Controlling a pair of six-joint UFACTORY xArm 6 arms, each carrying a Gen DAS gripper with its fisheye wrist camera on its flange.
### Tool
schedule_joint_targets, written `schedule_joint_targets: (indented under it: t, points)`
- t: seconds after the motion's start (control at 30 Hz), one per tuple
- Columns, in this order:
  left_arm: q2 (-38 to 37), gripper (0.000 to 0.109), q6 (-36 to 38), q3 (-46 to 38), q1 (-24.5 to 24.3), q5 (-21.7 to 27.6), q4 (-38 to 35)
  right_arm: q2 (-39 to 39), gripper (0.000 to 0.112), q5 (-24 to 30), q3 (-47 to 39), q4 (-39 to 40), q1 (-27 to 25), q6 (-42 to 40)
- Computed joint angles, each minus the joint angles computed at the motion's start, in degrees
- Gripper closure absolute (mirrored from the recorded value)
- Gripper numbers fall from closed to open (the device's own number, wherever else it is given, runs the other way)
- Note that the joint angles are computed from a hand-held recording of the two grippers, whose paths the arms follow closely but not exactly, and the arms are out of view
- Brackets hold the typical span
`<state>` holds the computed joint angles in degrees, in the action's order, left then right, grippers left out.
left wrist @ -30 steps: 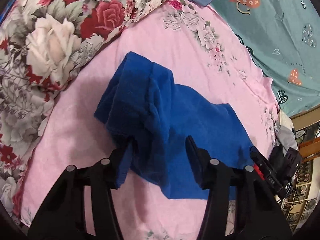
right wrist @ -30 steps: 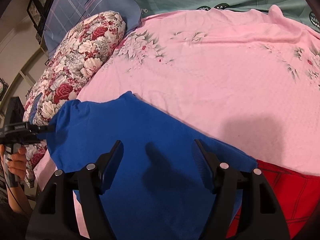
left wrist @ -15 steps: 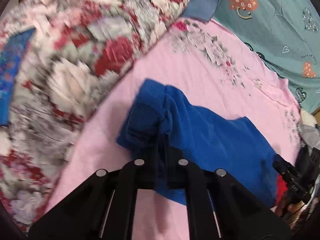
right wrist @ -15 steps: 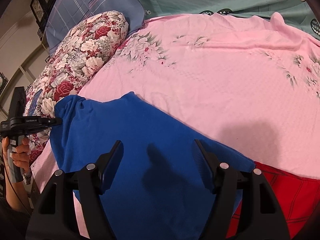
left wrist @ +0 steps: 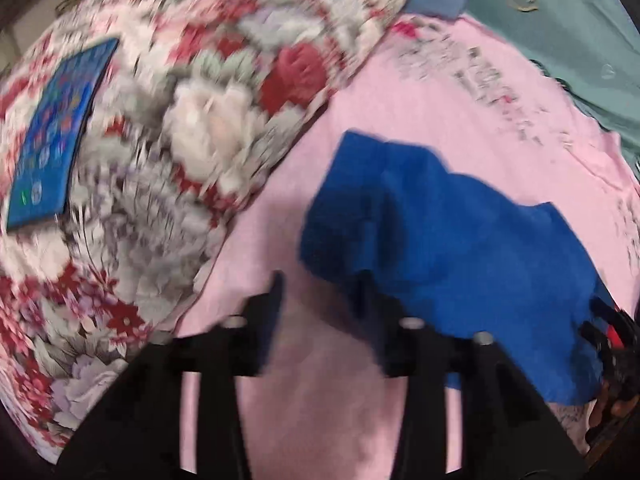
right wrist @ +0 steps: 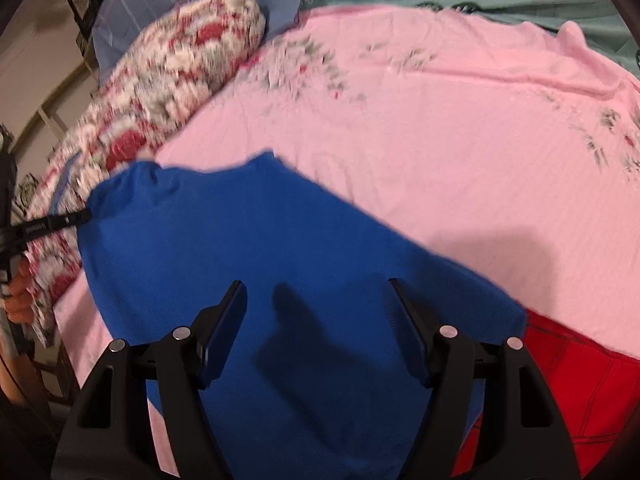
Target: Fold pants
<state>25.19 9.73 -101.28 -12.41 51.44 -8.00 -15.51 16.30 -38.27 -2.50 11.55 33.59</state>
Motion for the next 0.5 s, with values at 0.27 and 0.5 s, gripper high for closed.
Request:
schedule_joint_targets:
  t: [0.27, 0.5]
  points:
    - [-11.77, 0.024, 7.83, 14.97, -0.87, -18.19, -1.94, 0.62, 0.02, 5.0, -2.41, -10.28, 1.57, 4.91]
    - [-5.17, 0.023, 14.08, 9.05, -5.08, -11.77, -4.97, -17.34, 0.041, 4.36, 9.53, -19.67, 2.11, 22.54]
